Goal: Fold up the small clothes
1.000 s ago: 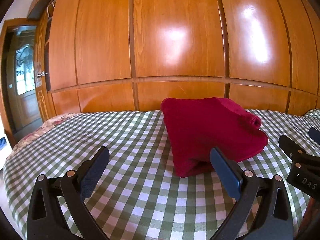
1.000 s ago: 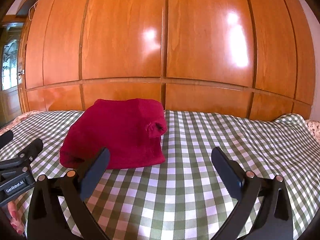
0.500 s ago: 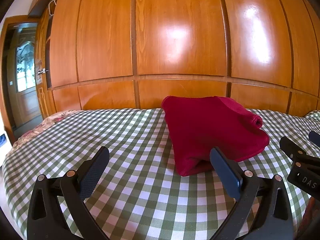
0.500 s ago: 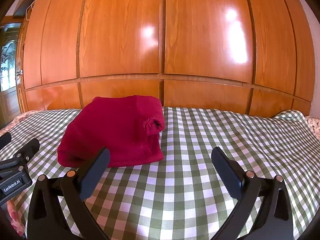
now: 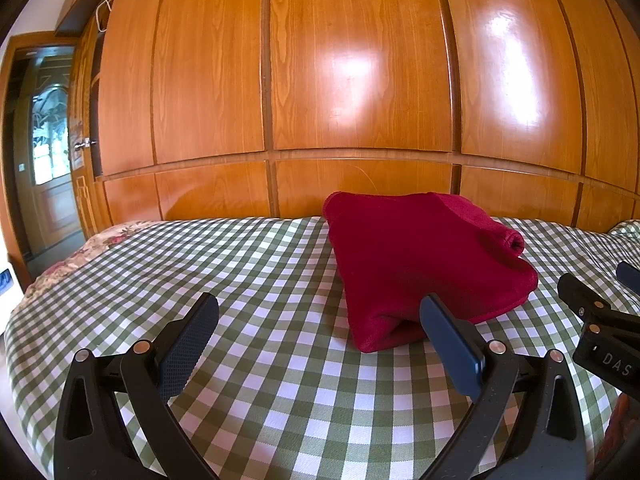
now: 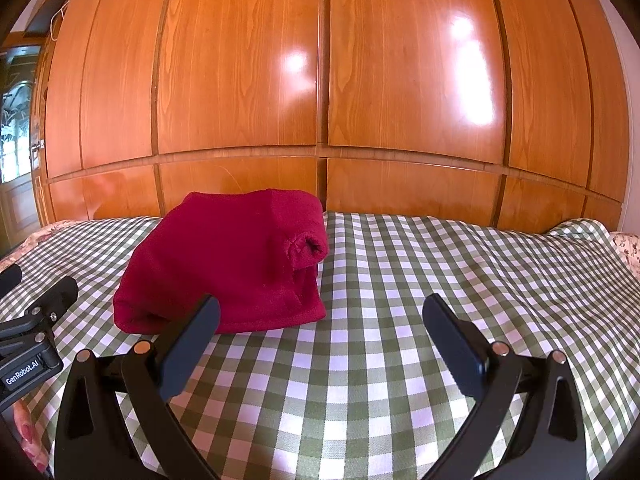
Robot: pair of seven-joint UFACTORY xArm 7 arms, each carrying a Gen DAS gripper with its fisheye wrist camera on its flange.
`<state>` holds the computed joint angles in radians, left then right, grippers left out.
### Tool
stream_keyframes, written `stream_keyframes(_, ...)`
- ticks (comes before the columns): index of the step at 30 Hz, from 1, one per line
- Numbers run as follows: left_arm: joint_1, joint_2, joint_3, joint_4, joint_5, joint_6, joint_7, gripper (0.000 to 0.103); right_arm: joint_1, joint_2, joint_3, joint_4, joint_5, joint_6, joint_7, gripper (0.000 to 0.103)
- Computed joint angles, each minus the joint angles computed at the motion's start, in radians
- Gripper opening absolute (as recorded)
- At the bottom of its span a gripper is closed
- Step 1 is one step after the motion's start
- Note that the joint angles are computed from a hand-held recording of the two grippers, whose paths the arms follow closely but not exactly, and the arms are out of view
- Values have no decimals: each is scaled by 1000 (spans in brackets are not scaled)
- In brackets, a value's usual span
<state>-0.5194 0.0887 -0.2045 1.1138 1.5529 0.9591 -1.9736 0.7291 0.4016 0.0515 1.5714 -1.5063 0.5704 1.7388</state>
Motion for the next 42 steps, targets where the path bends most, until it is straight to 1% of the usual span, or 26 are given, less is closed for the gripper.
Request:
stream_keyframes(7,-3,6,1,6,-4,18,16,100,0,0,-1,-1,0,0,0,101)
stream_keyframes(13,-4,8,3,7,-3,15,18,100,0,3,-1,2,5,-2,-7,101)
stream_keyframes(22,5,1,6,-1,13,-21,9,100,2,4,-4,2,3,-4,-6,101)
stream_keyframes(30,9,2,5,-3,26,-35,10,100,2,5,-4,2,7,-4,-9,101)
stream_keyframes(36,21,0,11,-6,22,-74,-1,100,1,6,-4,6,14,-6,-17,101)
stream_keyframes(42,22,3,10,-6,16,-67,1,99,2,5,-5,2,11,-7,-14,101)
